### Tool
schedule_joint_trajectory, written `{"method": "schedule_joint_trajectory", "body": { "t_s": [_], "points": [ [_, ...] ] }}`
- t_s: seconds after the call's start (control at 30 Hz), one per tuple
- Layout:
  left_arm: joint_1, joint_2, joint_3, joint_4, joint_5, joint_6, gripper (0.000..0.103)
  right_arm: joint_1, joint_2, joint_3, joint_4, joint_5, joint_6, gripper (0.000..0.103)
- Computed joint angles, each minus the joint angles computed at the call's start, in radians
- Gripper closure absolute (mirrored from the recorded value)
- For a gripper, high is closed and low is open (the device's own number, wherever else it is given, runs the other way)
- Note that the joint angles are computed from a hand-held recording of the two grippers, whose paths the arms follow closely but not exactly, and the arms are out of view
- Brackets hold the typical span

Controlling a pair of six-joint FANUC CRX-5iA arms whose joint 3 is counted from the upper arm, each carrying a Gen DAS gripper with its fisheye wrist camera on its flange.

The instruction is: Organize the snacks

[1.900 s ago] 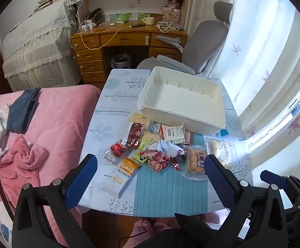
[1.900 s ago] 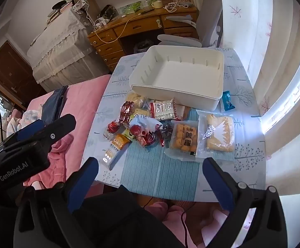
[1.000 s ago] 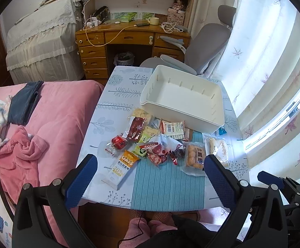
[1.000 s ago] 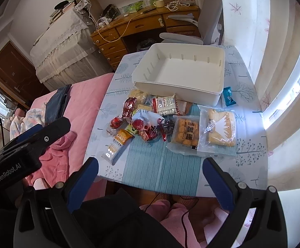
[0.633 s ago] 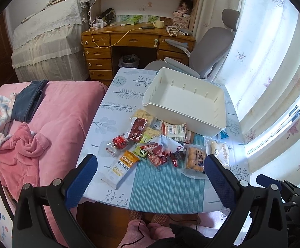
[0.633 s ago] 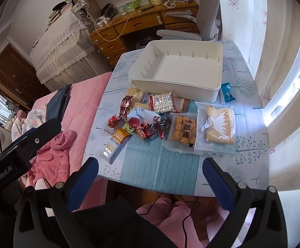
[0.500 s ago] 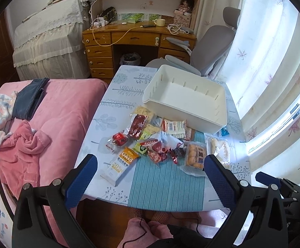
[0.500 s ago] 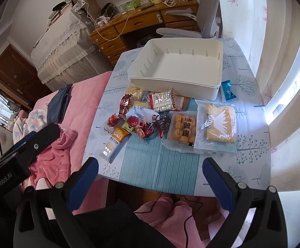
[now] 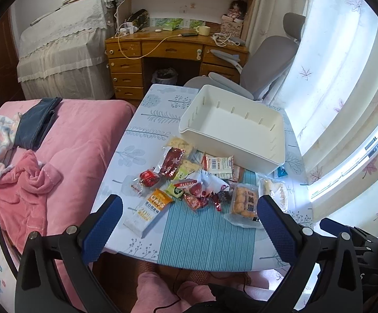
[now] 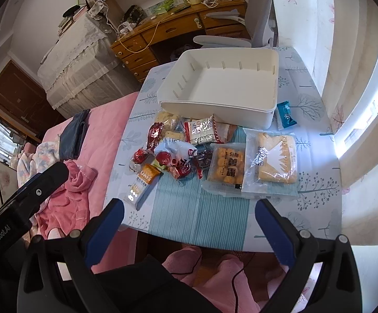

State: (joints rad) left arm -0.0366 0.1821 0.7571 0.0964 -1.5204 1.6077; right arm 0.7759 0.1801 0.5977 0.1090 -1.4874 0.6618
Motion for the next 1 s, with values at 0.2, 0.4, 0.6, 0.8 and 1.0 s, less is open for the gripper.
{"method": "schedule_joint_trajectory", "body": {
  "t_s": [0.2, 0.4, 0.6, 0.8, 1.0],
  "points": [
    [0.051, 0.026, 0.004, 0.086, 0.018, -0.097, 0.001, 0.024, 0.021, 0.012, 0.054, -0.007, -0.098, 0.002],
    [0.126, 0.066, 0.025, 0.189, 0.015, -0.228, 0.001, 0.072, 0.056, 0.035, 0.125, -0.024, -0.261, 0.002],
    [0.200, 0.134, 0.080, 0.277, -0.028, -0.359, 0.001, 0.125, 0.102, 0.062, 0.191, -0.049, -0.449, 0.002],
    [0.246, 0.233, 0.183, 0.330, -0.114, -0.476, 0.001, 0.169, 0.133, 0.056, 0.238, -0.051, -0.643, 0.002],
    [0.263, 0.357, 0.333, 0.350, -0.240, -0.569, 0.001, 0.199, 0.156, 0.036, 0.270, -0.016, -0.810, 0.002]
  ]
}}
